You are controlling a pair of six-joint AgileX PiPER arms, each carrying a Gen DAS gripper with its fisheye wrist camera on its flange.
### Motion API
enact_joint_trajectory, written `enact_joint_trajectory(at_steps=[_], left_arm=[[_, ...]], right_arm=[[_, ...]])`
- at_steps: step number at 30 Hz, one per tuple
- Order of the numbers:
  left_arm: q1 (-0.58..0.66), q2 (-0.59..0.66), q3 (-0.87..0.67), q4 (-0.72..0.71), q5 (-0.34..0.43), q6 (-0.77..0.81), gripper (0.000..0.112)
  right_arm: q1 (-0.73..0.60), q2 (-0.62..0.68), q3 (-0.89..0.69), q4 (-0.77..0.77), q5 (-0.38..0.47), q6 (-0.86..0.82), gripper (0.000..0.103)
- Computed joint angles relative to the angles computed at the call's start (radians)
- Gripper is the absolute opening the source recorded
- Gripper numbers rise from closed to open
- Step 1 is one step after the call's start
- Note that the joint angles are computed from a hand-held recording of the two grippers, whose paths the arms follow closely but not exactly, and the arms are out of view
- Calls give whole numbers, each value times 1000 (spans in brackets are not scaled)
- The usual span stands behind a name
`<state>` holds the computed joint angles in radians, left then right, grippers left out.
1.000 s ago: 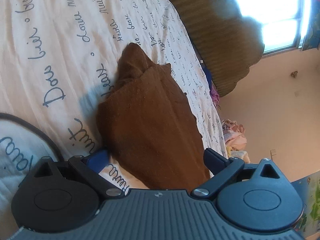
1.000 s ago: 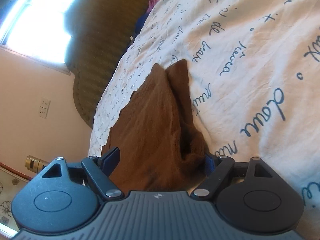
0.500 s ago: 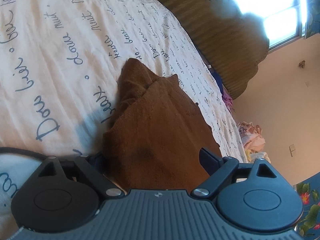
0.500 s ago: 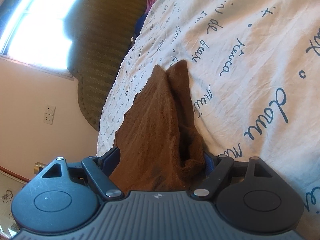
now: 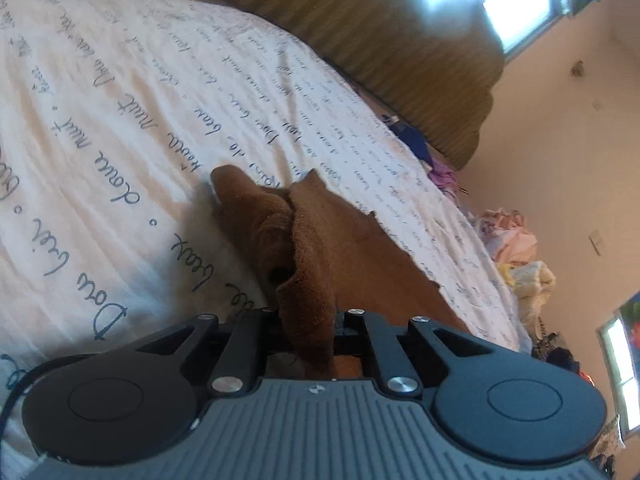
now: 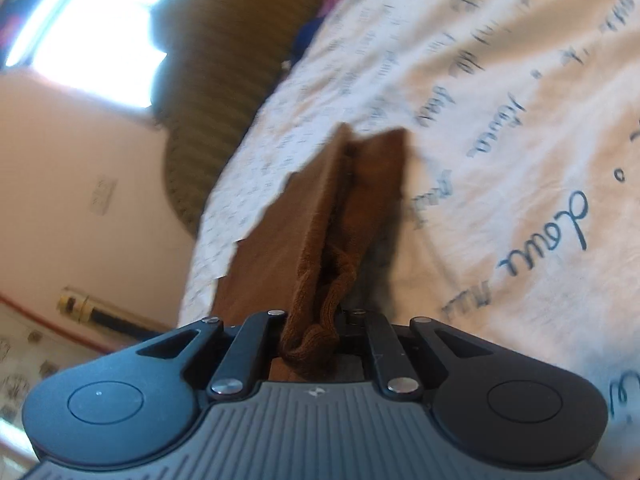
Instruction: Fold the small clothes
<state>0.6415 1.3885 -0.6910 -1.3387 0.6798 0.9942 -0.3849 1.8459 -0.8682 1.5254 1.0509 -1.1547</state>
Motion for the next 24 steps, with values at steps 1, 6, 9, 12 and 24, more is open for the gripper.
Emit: enact_joint_trajectory(at_steps=[1, 6, 9, 12, 24], left_arm=[[39, -33, 16, 28, 43, 2, 11], [137, 4, 81, 194, 72, 23, 20], [253, -28, 92, 162, 122, 75, 28], [289, -93, 53, 45, 56, 132, 58], [-185, 566, -786, 576, 16, -350, 60]], right_arm=[[-23, -26, 12, -28, 28, 10, 7], [-118, -23, 79, -163, 68, 17, 13], [-156, 7, 98, -181, 70, 41, 23], [-185, -70, 63, -175, 9, 7, 51], [202, 341, -834, -509, -97, 386, 60]])
